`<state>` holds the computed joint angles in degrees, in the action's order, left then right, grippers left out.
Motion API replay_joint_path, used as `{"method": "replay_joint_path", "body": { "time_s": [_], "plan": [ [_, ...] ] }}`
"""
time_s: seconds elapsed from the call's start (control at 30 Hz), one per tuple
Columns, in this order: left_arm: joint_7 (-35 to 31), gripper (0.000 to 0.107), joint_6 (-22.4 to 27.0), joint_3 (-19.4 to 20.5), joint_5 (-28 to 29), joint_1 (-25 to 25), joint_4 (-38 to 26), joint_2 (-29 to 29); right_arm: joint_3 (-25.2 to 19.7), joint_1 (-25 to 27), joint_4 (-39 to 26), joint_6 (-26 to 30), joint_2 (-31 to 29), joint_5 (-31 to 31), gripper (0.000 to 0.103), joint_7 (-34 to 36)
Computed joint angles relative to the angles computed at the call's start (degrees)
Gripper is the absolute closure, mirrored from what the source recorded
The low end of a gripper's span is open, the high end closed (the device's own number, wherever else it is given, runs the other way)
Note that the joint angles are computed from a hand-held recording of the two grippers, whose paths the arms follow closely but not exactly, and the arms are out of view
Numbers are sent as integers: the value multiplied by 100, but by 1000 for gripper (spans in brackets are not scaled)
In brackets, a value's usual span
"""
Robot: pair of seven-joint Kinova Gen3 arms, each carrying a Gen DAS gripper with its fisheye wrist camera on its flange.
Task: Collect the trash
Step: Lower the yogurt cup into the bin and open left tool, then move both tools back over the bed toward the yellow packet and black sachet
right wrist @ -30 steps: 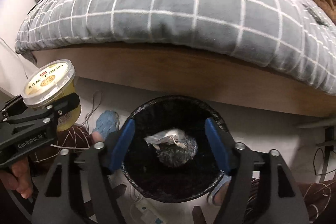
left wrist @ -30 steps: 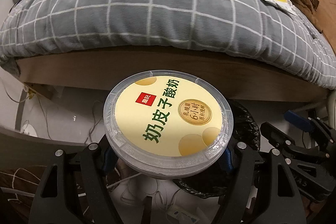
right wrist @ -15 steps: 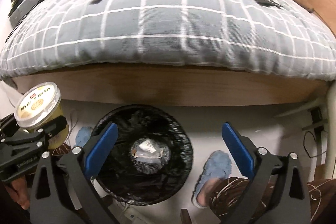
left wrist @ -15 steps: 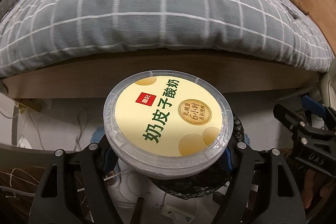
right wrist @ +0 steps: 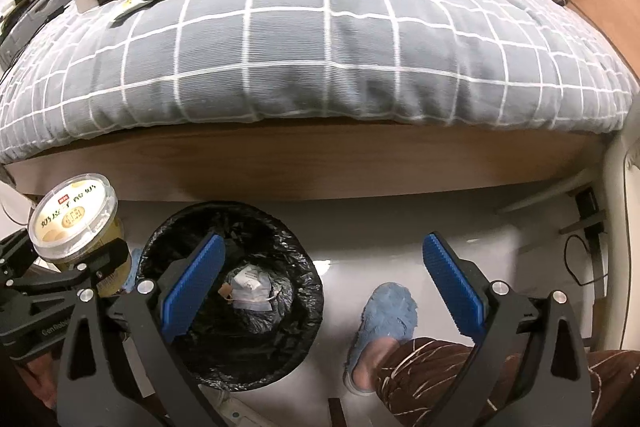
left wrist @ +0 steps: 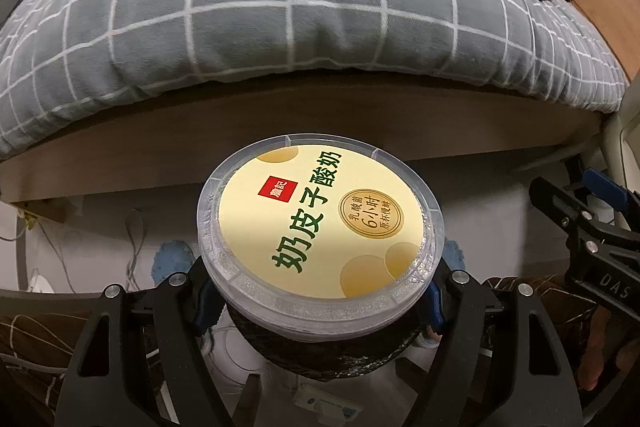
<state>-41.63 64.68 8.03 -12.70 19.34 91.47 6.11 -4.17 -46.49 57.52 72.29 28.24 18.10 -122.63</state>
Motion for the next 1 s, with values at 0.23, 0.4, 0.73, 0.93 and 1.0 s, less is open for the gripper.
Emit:
{"method": "replay_joint_path", "body": {
  "time_s": [0.23,0.4,0.73,0.93,1.0],
  "plan": [
    [89,28,11,-26,-54,29,-31,101,-8,27,19,-63,-44,-3,8,16],
    [329,16,108,-15,-415,153,-87,49,11,-19,-61,-73,-63,29,8,56],
    [623,10,340,72,-864,184,-351,-263,30,-75,-297,-184,-204,159,8,180],
    [757,10,524,212,-1314,213,-625,-392,80,-154,-412,-291,-327,399,8,133],
    [763,10,580,239,-1454,225,-727,-386,89,-136,-478,-323,-345,433,8,133]
  ]
}}
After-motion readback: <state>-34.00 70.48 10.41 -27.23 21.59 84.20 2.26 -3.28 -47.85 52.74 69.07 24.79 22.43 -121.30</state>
